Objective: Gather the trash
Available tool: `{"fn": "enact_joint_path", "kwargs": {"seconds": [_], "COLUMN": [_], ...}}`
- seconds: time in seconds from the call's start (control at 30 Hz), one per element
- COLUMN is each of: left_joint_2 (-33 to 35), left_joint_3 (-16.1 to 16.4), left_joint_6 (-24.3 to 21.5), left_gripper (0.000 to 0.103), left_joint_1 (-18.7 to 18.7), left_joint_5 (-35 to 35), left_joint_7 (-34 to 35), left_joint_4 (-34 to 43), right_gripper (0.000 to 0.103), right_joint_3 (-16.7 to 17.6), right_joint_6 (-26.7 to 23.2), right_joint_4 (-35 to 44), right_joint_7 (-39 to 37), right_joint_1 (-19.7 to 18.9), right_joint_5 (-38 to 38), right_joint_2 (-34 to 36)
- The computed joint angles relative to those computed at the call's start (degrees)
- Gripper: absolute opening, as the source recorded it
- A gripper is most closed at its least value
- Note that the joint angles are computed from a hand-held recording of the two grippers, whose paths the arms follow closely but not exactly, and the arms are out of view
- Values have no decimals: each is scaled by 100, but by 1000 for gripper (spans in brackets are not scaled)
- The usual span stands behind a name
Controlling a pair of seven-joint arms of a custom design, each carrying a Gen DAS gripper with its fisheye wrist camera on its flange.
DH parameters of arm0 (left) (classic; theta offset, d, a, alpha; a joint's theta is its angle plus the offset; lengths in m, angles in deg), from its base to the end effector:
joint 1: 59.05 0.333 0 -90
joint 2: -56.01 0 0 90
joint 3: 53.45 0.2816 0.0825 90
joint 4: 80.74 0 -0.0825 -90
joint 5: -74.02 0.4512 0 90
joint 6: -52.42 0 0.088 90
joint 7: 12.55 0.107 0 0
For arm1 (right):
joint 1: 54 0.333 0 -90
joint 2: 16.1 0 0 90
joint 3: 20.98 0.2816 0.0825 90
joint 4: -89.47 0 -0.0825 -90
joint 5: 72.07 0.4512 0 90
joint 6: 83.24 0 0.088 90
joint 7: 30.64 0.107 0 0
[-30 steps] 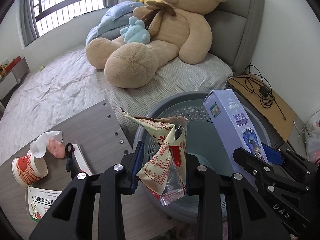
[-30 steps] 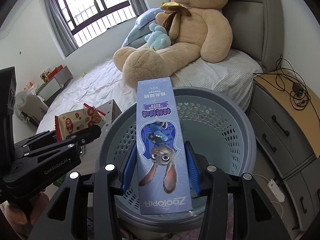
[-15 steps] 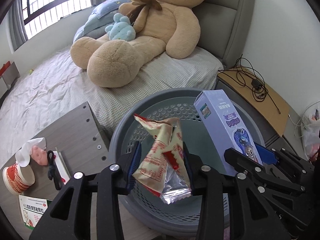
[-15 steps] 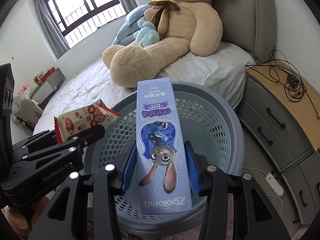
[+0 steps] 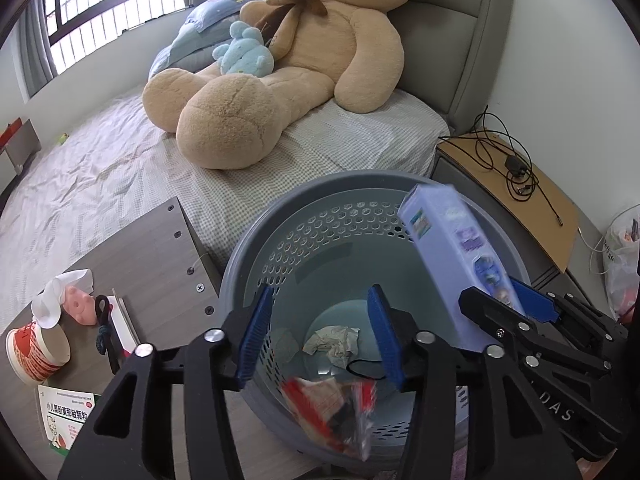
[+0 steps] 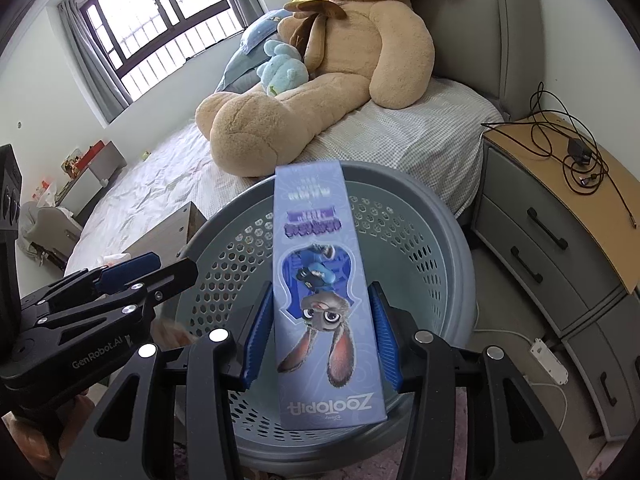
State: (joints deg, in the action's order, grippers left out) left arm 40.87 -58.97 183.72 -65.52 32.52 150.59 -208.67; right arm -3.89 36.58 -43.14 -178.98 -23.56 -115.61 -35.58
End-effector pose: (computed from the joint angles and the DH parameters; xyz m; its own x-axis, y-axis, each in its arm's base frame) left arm 0.5580 -0.1349 0.4582 -0.8854 -0.4648 0.0045 -0.3683 0.6956 -0.6168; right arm 0.3868 0.3745 0.4364 -0.6921 -0.6476 -0.3186 -0.3619 0.6933 -0.6232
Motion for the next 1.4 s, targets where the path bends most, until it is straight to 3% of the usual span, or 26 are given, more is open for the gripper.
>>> {"fn": "enact_joint_path", "kwargs": {"seconds": [0.07,0.53,1.27,1.4], "left_joint_2": [-12,20,55,108], "left_joint_3": [15,42,141,193], "left_joint_6": [26,29,45,17], "left_gripper": [63,75,80,85], "left_joint_1": [-1,61,214,285], "left_joint_5": [-55,-74,-139,-187], "left_joint_7": [3,-85,-100,-124], "left_joint_4": [-5,57,143,209], "right_gripper": [67,67,67,67], "right_joint_3": [44,39,68,64], "right_joint_6": [-66,-164,-388,-427], "right_joint_4": [-4,39,341,481], "right_joint_7": [96,56,-59,-131], "right_joint_1": [-8,21,92,115], "right_joint_5": [-80,-49,-117,-150], "right_joint_2": [-24,-12,189,305]}}
